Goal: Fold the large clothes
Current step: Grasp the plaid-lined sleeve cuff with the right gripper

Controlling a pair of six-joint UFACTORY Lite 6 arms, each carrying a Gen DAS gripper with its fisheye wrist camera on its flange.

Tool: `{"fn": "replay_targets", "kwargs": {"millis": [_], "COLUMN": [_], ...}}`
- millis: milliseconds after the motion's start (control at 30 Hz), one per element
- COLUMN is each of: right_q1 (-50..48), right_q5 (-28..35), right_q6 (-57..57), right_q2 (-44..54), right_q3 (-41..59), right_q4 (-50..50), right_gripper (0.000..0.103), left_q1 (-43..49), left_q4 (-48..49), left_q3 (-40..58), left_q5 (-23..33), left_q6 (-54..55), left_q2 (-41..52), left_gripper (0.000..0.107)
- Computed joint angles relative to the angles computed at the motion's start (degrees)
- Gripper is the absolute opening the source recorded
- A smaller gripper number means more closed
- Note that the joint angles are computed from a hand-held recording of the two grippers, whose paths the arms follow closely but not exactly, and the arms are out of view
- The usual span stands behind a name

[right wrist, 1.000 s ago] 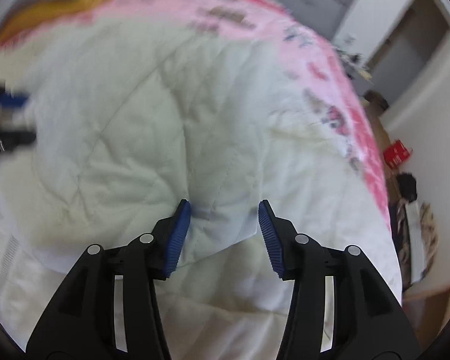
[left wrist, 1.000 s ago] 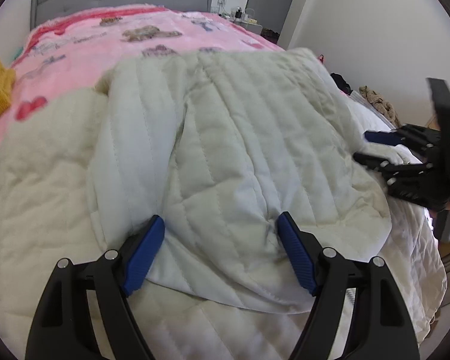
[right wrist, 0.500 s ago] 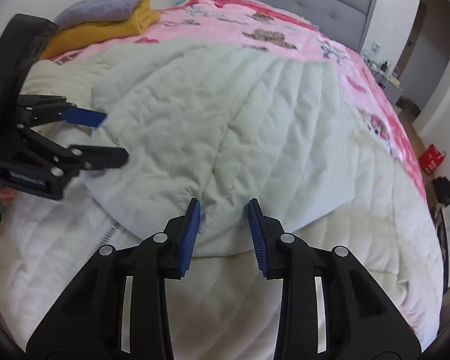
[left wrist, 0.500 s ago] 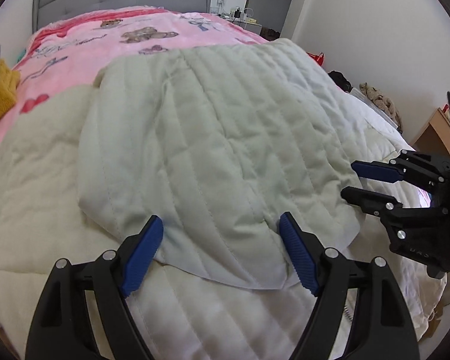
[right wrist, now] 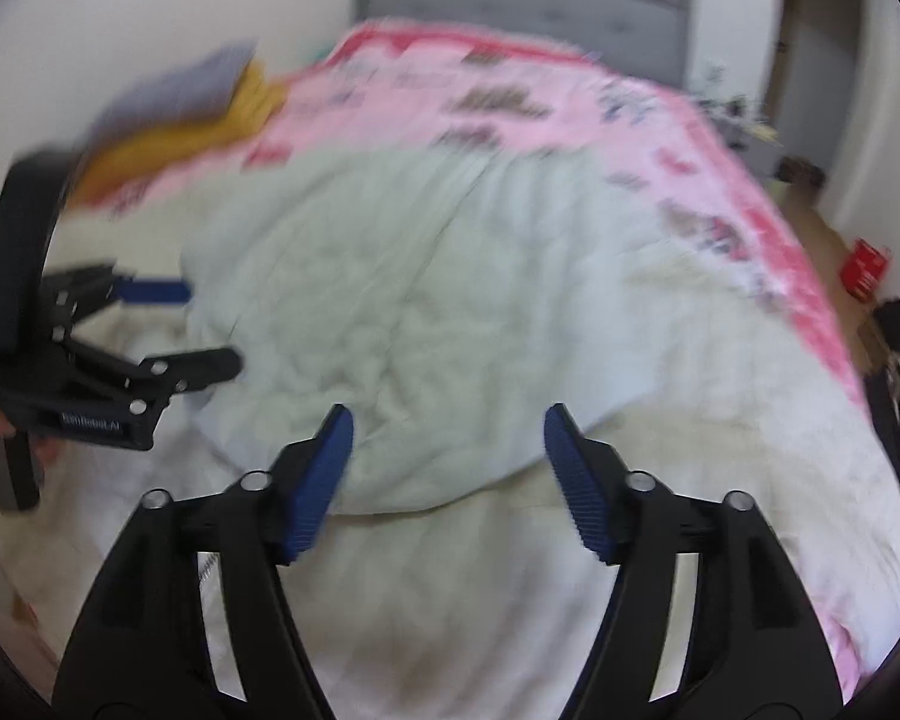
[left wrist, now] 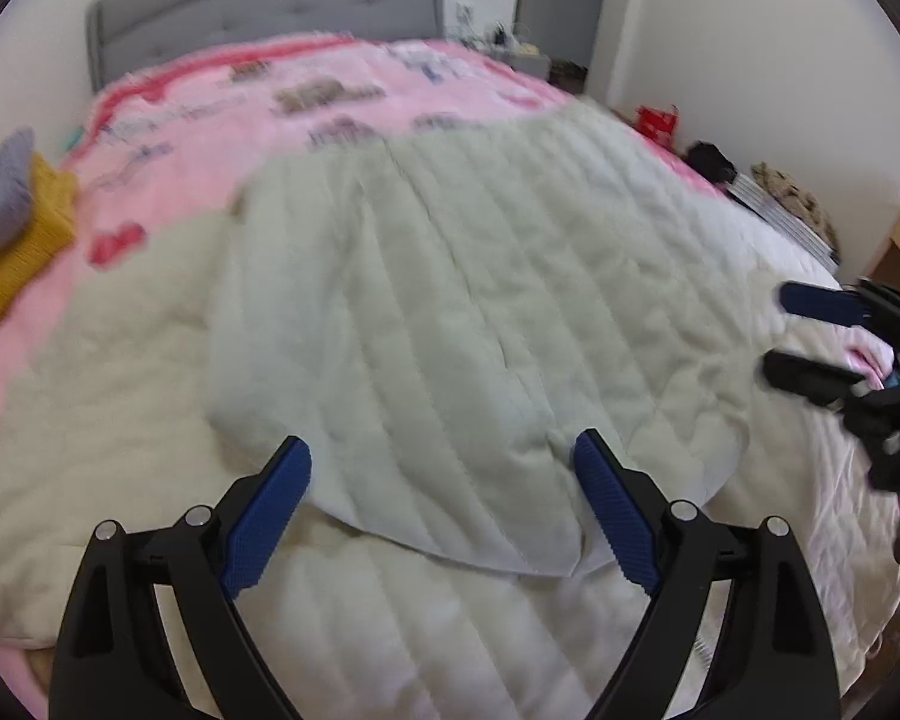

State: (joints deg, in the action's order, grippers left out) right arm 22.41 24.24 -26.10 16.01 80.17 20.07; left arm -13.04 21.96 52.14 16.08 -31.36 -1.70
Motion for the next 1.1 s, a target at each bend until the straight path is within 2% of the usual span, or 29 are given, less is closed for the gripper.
{"fn": "replay_targets", "kwargs": {"millis": [67, 133, 267, 333, 400, 567, 700, 800, 933, 1033, 1100], "right_q1": [-4.3, -10.3, -23.8, -30.4, -39.1, -57.6, -68.0, -72.0, -72.9, -71.9, -71.5], "right_q5": [1.3, 2.7, 3.4, 3.2, 3.3, 4.8, 7.8, 12.3, 16.4, 13.1, 14.0], "right_q6": [2.8, 5.8, 15.8, 21.4, 22.4, 14.3, 8.7, 10.0, 11.8, 7.4, 4.6], "right_q2": [-3.7, -6.5, -10.7, -11.1, -10.1, -1.3, 11.5, 22.3, 31.3, 31.6, 32.8], "right_q3": [-0.6, -1.7, -5.5, -6.4, -6.1, -1.5, 7.2, 15.5, 20.1, 17.6, 18.5], "right_q4": [1.5, 3.3, -1.2, -6.9, -8.1, 5.8, 20.7, 27.7, 35.3, 43.6, 46.7], "right_gripper": [0.064, 0.071, 0.073, 0.073, 0.073, 0.073, 0.074, 0.073, 0.075, 0.074, 0.067], "left_q1": [-2.7, -5.9, -9.2, -11.4, -12.5, -13.9, -13.1, -12.7, -13.1, -13.5, -13.5], "left_q4": [10.6, 16.7, 6.7, 9.0, 9.7, 0.6, -1.4, -3.3, -2.5, -2.0, -1.9], "left_q3": [1.3, 5.0, 16.7, 25.0, 29.8, 40.9, 41.4, 43.0, 45.9, 47.3, 47.7], "left_q5": [0.9, 1.2, 0.9, 3.3, 4.5, 11.0, 11.1, 12.1, 14.4, 15.5, 15.9], "left_q6": [-11.5, -18.2, -9.9, -11.8, -11.5, 0.9, 3.4, 5.3, 4.8, 4.1, 4.1], "left_q2": [-2.1, -1.5, 9.1, 17.6, 23.0, 34.9, 37.1, 38.2, 40.2, 41.1, 41.4], "left_gripper": [0.095, 0.098, 0.098, 0.098, 0.098, 0.098, 0.098, 0.098, 0.098, 0.098, 0.098]}}
